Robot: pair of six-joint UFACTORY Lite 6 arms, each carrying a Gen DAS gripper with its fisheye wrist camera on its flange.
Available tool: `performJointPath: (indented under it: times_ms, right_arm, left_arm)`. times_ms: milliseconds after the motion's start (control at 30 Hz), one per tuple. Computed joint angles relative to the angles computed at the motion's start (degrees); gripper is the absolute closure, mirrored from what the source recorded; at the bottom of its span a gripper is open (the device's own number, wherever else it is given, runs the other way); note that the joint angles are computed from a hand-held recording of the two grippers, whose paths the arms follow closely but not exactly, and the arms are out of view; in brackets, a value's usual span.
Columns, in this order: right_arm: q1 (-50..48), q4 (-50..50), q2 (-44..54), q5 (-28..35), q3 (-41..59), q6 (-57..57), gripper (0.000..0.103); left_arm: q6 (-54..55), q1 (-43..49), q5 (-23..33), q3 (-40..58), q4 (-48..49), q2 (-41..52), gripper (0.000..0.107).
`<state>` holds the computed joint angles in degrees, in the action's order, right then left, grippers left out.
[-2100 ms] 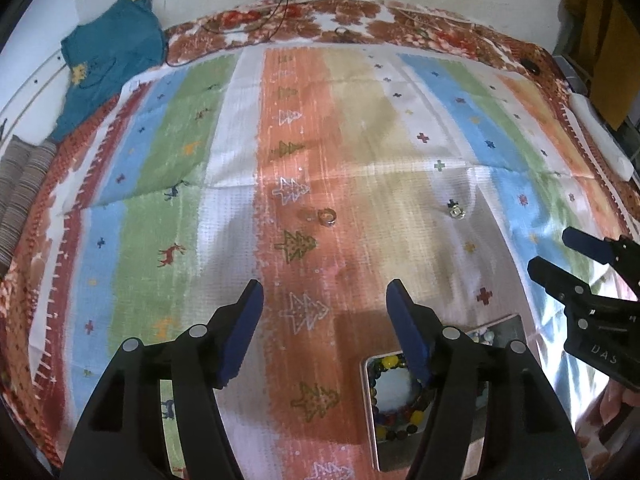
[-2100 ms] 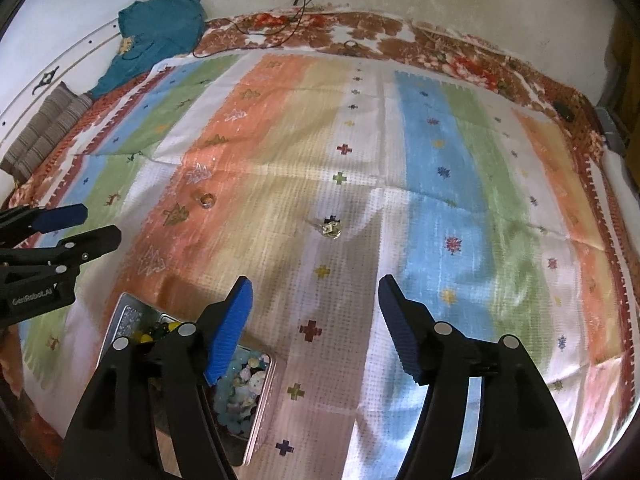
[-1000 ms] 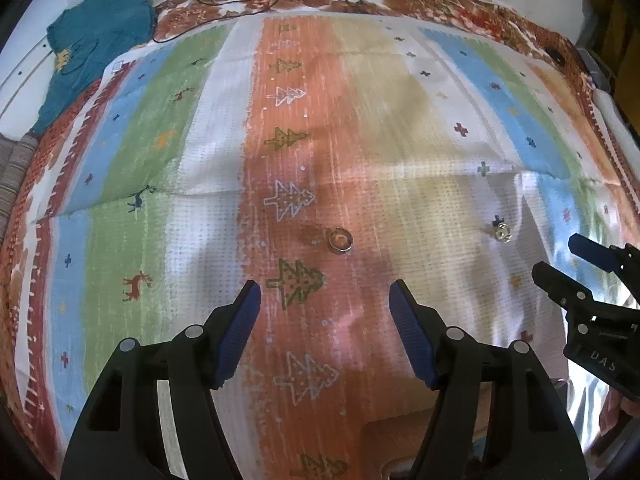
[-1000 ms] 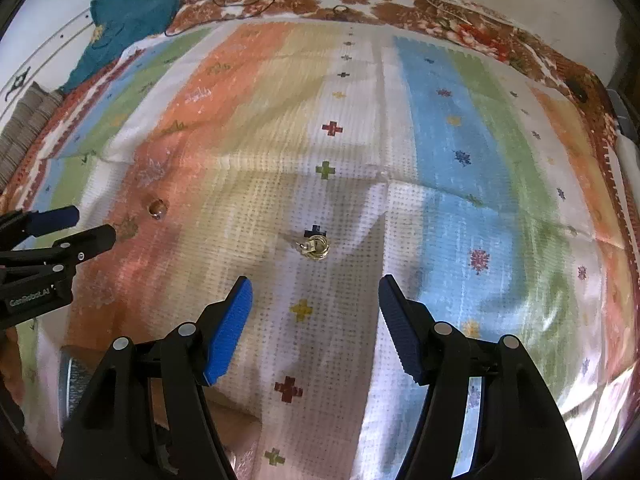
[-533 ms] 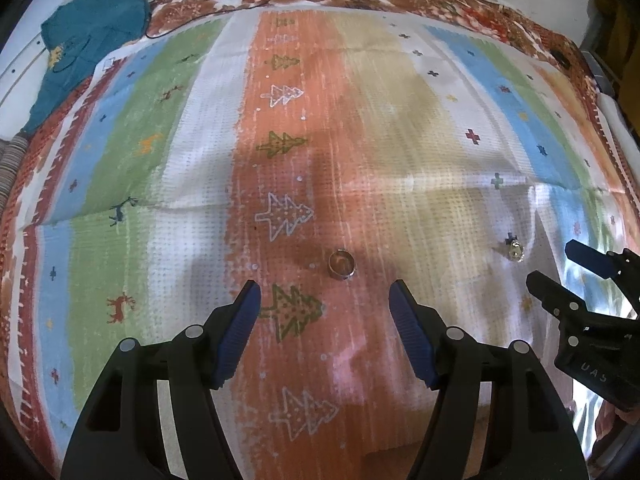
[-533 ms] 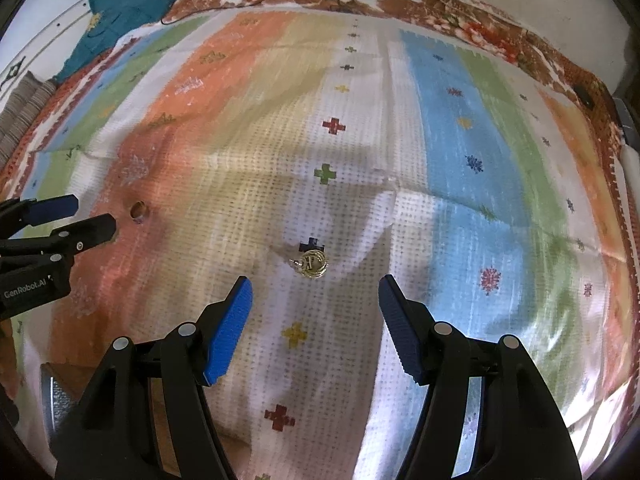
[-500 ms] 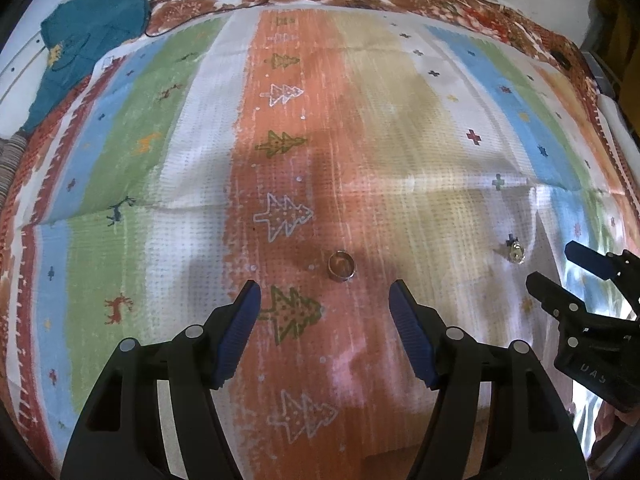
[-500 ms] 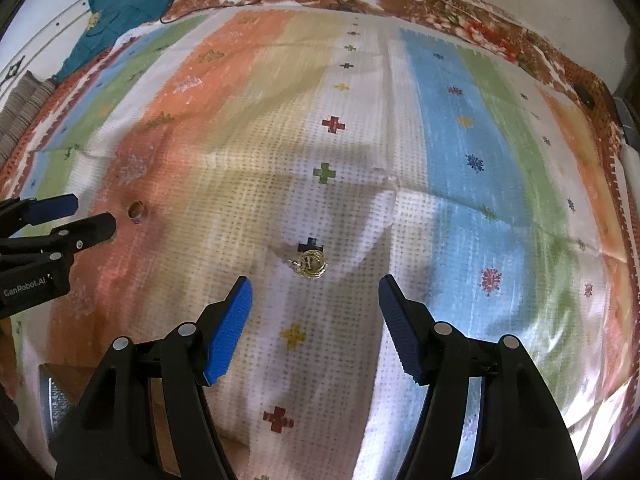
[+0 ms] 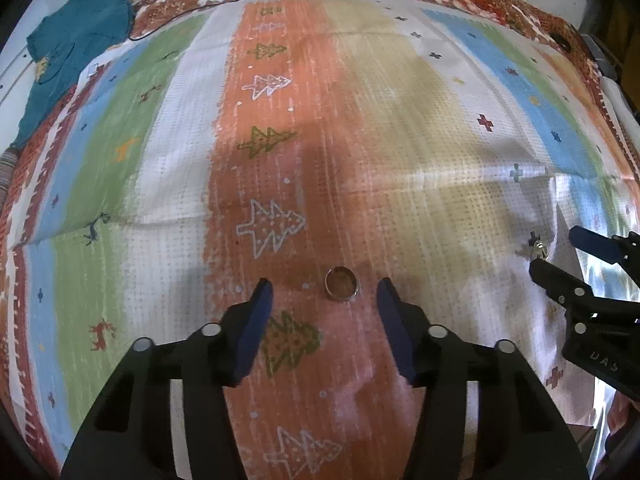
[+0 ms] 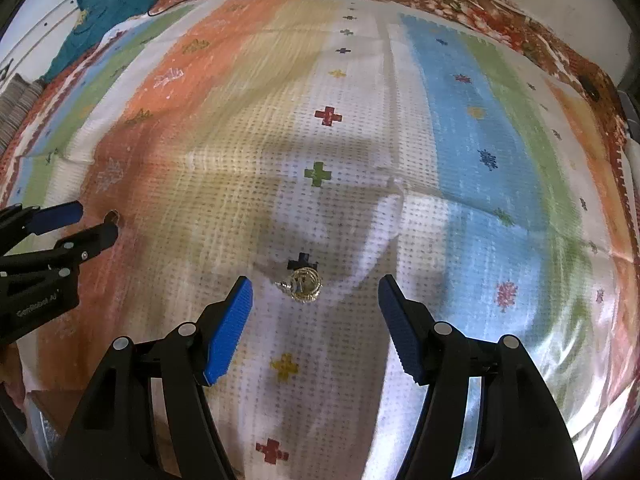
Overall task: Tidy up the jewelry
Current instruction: 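Grasp the silver ring with the left tool while the right tool grasps the gold ring, then carry the silver ring with the left tool while the right tool carries the gold ring over the tin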
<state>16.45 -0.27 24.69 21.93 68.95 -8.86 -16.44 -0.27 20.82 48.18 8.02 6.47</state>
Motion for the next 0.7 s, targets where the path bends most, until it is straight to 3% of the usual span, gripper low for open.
performJointPath:
  times_ms: [133, 200, 333, 500, 700]
  right_arm:
    - [0.5, -1.3, 2.0, 0.1, 1.3, 1.2, 0.043]
    - [0.4, -0.8, 2.3, 0.0, 1.6, 0.6, 0.043]
    - [0.4, 1.4, 2.9, 0.7, 2.6, -1.6, 0.057]
    - [0.8, 2.8, 2.5, 1.1, 2.3, -3.3, 0.083]
    - [0.6, 4.0, 0.8, 0.7, 0.4, -4.7, 0.083]
  left_arm:
    - [3.8, 1.0, -0.5, 1.2, -3.5, 2.3, 0.073]
    - [3.1, 0.9, -1.0, 1.4, -2.4, 2.9, 0.076]
    - [4.5, 1.2, -1.7, 1.7, -2.9, 3.4, 0.088]
    - [8.3, 1.7, -1.7, 1.5, -5.8, 3.2, 0.089]
    - [8.0, 0.6, -0.4, 1.2, -6.2, 1.0, 0.089]
